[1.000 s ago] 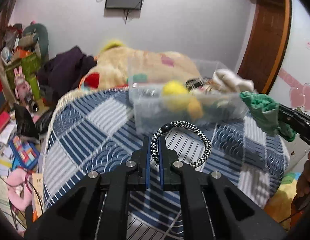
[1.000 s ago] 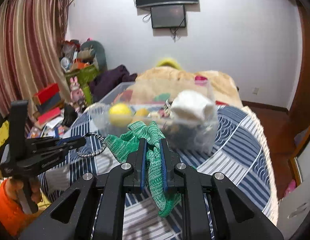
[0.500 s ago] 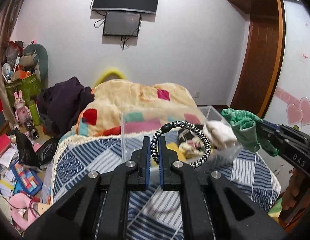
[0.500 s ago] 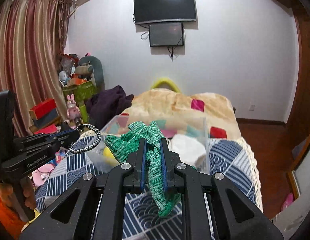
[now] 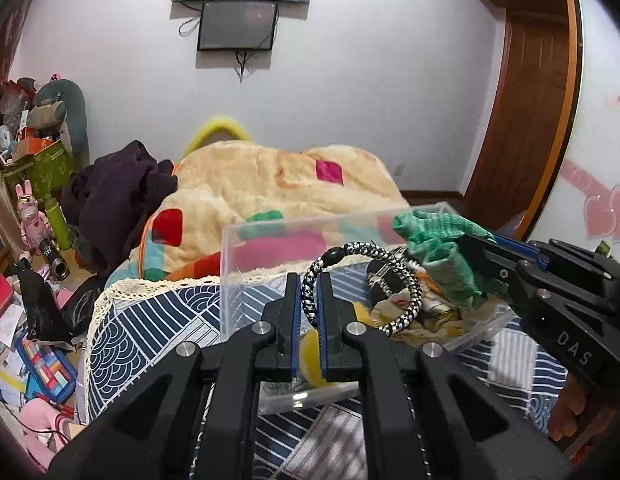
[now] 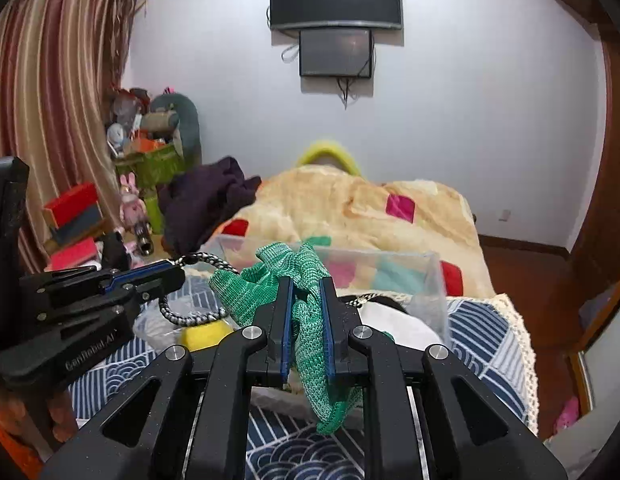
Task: Organize soft objects
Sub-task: 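Release the bracelet into the box with the left tool while the right tool releases the glove there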
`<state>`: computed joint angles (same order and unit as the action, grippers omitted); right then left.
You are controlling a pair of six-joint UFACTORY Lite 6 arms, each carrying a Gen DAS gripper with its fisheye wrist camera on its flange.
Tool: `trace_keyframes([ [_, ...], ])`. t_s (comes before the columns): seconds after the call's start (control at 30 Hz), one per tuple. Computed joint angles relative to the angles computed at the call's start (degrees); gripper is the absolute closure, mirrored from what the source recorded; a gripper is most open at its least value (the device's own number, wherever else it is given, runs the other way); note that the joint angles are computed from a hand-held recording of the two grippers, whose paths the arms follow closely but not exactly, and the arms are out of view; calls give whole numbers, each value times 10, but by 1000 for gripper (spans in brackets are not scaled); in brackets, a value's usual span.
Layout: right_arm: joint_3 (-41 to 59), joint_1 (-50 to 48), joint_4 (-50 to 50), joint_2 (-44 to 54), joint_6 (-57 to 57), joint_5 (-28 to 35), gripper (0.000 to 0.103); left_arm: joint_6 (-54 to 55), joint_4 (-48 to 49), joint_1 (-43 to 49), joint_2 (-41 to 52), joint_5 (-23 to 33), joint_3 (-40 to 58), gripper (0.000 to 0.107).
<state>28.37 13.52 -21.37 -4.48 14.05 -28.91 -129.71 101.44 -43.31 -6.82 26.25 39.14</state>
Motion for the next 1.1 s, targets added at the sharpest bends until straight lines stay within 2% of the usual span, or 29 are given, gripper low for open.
trace_keyframes([
  [0.23,53,19,48,84,-55,20,92,-49,62,34,78,-35,36,101],
  [0.37,51,19,66,98,-80,12,91,-19,30,30,95,-18,43,100],
  [0.43,54,18,65,98,-84,22,87,-20,34,34,93,-29,40,98],
  [0.6,40,14,44,74,-71,24,66,-19,29,30,66,-35,20,91],
  [0.77,7,-2,-25,3,-11,33,65,29,-17,1,-3,-24,-9,88],
  [0.93,-44,-38,-142,-109,102,35,65,95,-96,-64,-90,25,-35,77],
  [1.07,-95,-95,-286,-232,236,23,50,144,-156,-144,-157,110,-48,74],
  [1.1,-109,-104,-310,-264,258,21,46,150,-165,-162,-172,127,-51,67],
])
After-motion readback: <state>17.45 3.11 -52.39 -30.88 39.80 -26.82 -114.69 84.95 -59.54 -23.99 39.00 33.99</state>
